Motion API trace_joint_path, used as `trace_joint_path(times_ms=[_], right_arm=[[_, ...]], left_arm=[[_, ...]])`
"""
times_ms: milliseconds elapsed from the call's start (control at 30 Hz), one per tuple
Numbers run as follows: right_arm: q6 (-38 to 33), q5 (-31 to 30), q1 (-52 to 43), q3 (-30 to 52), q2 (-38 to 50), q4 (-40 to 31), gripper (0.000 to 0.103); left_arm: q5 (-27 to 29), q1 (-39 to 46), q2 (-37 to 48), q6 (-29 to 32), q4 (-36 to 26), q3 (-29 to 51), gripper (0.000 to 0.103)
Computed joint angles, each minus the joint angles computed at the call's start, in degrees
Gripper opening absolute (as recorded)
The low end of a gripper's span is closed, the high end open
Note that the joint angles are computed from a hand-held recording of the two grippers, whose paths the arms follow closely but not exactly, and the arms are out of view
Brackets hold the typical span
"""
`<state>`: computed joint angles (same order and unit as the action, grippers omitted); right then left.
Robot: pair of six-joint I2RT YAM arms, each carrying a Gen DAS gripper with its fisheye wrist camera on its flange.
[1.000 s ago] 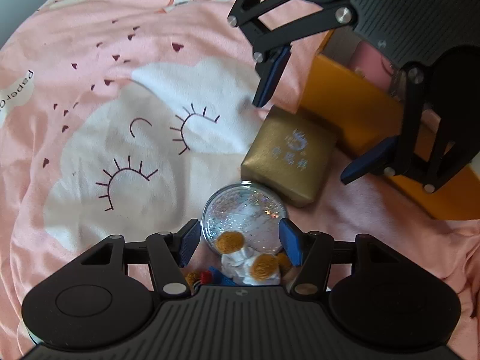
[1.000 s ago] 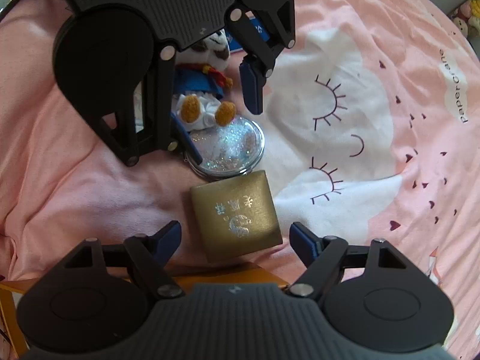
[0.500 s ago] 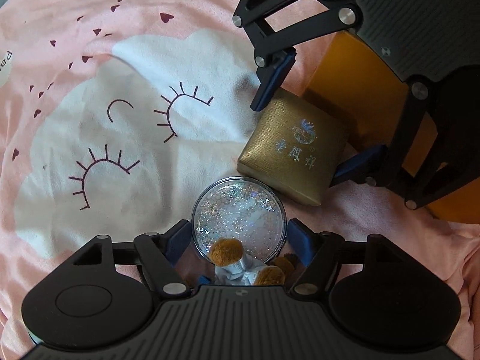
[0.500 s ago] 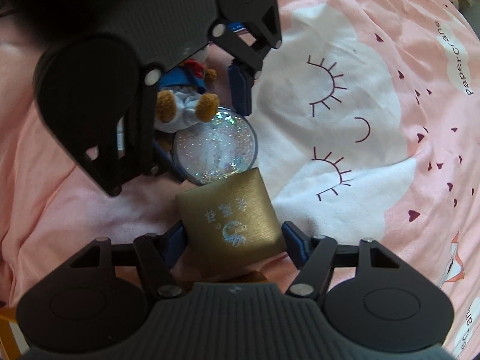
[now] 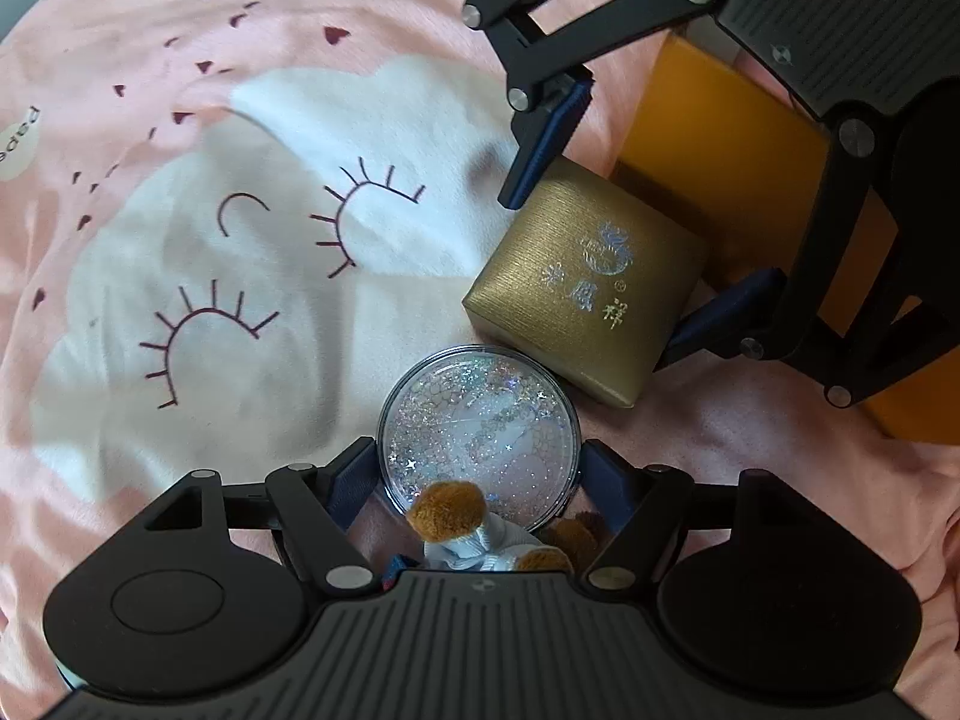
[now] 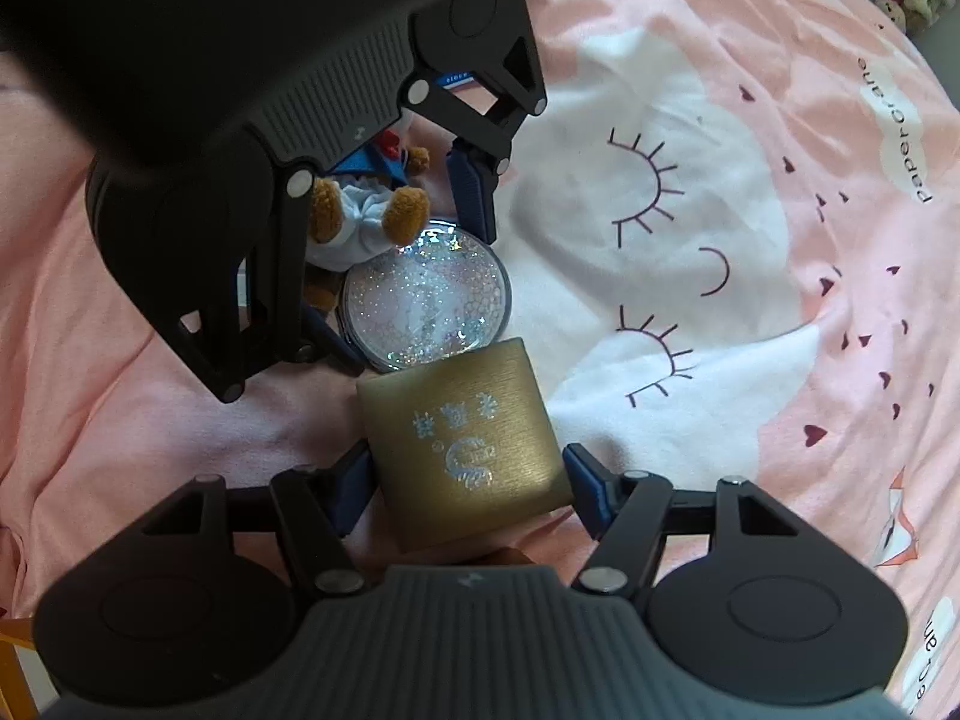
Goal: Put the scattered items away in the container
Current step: 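Grasp the glitter round compact with the left tool while the right grasps the gold box, then lift the compact with the left tool while the right carries the gold box over the orange box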
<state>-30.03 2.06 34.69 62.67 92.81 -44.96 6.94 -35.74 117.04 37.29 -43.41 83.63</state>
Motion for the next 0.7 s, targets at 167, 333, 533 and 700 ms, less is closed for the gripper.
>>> trace_joint_path(times_ms=[167, 333, 533, 700], right_arm=[[1.48, 0.52, 0.37, -0.27, -2.58, 0.22, 0.067], [2.85, 2.03, 1.73, 0.25, -5.44, -0.48, 0.067], [2.59, 2.95, 2.30, -0.72, -10.23, -1.36, 0.067], [2.85, 4.99, 4.34, 1.32, -11.98, -3.35, 0.066]], left_arm=[[0.48, 0.86, -2.66, -0.48, -0.08, -1.02, 0.085], [1.40, 2.42, -5.49, -2.15, -2.21, -0.35, 0.085], [-0.94, 2.93, -10.71, -4.77, -2.23, -1.74, 0.085], [-3.68, 1.47, -13.36, -8.77, -3.03, -2.21, 0.085]])
